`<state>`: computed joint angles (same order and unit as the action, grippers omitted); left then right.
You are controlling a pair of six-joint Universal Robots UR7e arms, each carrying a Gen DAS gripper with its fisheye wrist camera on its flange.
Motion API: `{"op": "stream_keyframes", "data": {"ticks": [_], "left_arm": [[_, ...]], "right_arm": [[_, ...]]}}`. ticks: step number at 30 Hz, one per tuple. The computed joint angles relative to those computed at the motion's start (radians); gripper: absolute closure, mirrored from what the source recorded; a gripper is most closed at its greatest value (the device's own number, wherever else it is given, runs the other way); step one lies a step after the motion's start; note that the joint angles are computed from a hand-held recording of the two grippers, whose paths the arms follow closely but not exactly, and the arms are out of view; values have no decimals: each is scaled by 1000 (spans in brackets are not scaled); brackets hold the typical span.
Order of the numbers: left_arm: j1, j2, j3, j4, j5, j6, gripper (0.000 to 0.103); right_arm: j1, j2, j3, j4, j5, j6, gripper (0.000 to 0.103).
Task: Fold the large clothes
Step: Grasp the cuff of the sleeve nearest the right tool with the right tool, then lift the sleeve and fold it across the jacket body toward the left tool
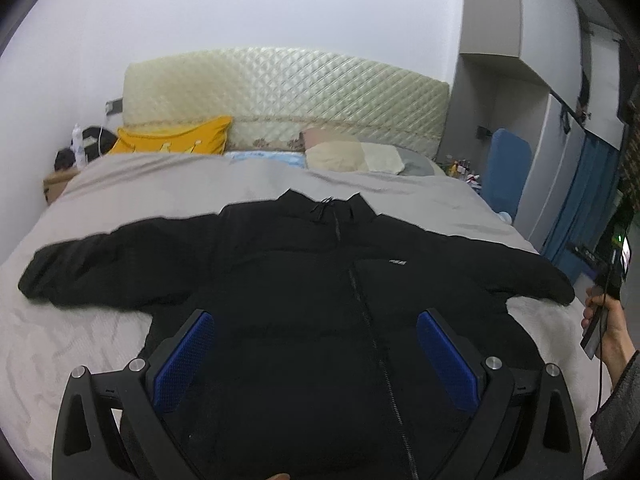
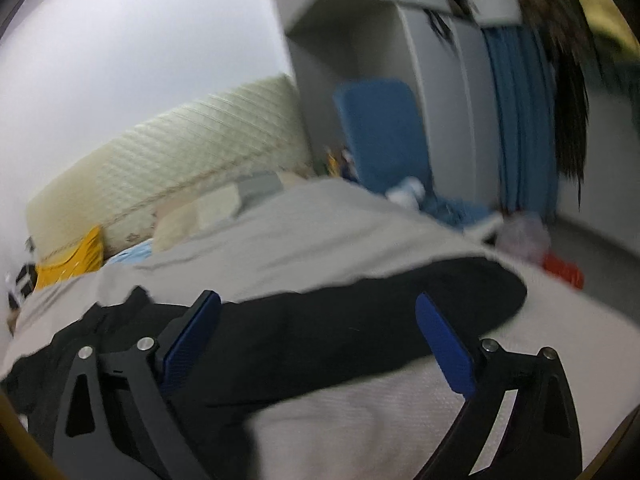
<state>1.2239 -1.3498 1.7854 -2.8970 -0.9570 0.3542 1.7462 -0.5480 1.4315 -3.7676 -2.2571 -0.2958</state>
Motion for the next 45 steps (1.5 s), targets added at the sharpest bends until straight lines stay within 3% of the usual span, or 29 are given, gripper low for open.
{"op": "stream_keyframes", "data": {"ticks": [2, 7, 10, 13, 15, 17, 19, 20, 22, 25, 35, 39, 45], "left_arm": [[19, 15, -16, 8, -8, -20, 1], [43, 57, -42, -2, 4, -15, 1], [47, 89, -59, -36, 24, -13, 1], [56, 118, -84, -45, 30, -23, 1], [60, 137, -92, -84, 43, -15, 1], [64, 153, -96, -128, 58, 5, 1], [64, 174, -104, -159, 84, 33, 1], [65, 183, -109, -167, 92, 47, 1], [63, 192, -111, -181, 108, 66, 1], [59, 182, -104, -170, 104, 68, 1], [34, 114, -48, -228, 120, 131, 1], [29, 84, -42, -230, 119, 142, 1], [21, 23, 0, -219, 103, 159, 1]], "right_arm": [[-62, -44, 50, 22, 50, 118, 9], [-182, -94, 96, 55, 83, 299, 12], [-263, -106, 138, 32, 160, 488, 12], [-314, -85, 119, 17, 212, 560, 13], [-326, -61, 84, -39, 257, 529, 13], [-340, -54, 52, -21, 329, 518, 20], [-339, -41, 0, 30, 331, 513, 35], [-338, -36, -14, 36, 331, 512, 39], [-328, -28, -40, 46, 314, 486, 61], [-297, -27, -59, 70, 220, 428, 79], [-206, -111, -21, 69, 88, 363, 97], [-132, -120, -56, 68, 47, 286, 98], [22, -73, -186, 76, 4, 88, 98]]}}
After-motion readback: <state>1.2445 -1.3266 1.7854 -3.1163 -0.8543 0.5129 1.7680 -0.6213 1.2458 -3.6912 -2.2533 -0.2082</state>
